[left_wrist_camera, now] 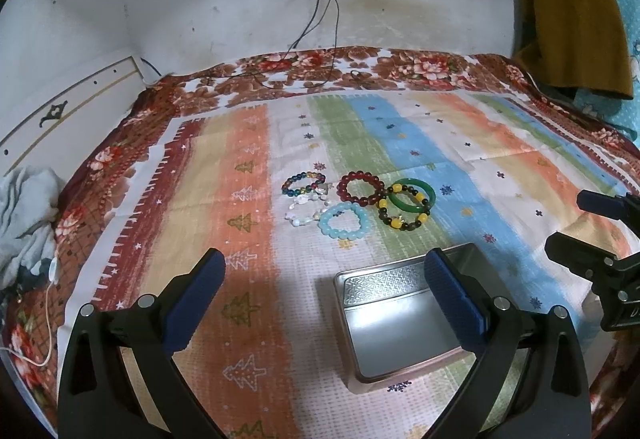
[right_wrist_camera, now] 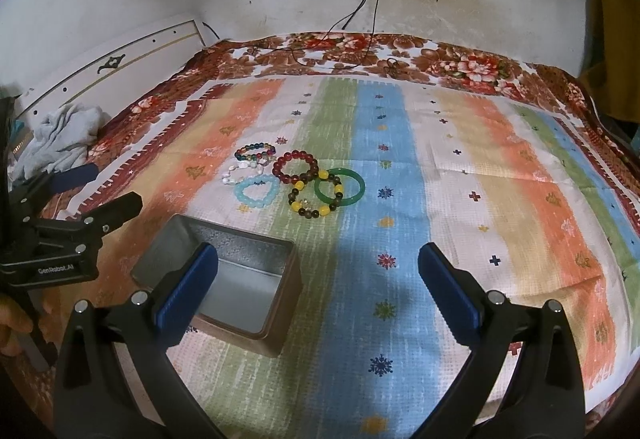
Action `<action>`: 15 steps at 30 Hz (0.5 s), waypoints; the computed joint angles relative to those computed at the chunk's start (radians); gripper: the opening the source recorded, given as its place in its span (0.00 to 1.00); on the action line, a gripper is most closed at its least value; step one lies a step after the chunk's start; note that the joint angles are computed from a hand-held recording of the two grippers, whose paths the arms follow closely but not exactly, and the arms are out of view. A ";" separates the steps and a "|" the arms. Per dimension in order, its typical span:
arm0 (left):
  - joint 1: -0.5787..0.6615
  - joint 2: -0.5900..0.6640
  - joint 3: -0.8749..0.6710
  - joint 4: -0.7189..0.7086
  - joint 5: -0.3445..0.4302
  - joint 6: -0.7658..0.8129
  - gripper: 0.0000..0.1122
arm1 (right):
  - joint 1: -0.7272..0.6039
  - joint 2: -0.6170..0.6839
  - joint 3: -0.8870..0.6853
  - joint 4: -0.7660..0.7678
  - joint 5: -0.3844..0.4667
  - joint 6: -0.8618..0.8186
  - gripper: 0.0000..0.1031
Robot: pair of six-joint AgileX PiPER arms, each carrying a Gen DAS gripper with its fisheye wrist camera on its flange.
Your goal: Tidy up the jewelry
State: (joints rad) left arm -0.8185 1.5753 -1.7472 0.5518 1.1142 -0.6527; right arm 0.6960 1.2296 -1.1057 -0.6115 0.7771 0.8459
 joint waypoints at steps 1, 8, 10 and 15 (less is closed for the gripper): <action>0.000 0.000 0.000 -0.001 0.001 0.000 0.87 | -0.001 0.000 -0.001 0.001 0.002 -0.001 0.95; -0.002 -0.001 0.000 -0.006 0.005 0.001 0.87 | -0.011 0.010 -0.012 0.018 0.007 -0.010 0.95; -0.002 -0.001 0.001 -0.005 0.004 0.000 0.87 | -0.015 0.013 -0.016 0.024 0.007 -0.015 0.95; 0.005 0.001 0.001 -0.015 0.001 0.002 0.87 | -0.030 0.029 -0.029 0.044 -0.002 -0.033 0.95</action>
State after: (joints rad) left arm -0.8132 1.5762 -1.7458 0.5369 1.1148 -0.6504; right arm 0.6660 1.2584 -1.1348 -0.5675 0.7756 0.8129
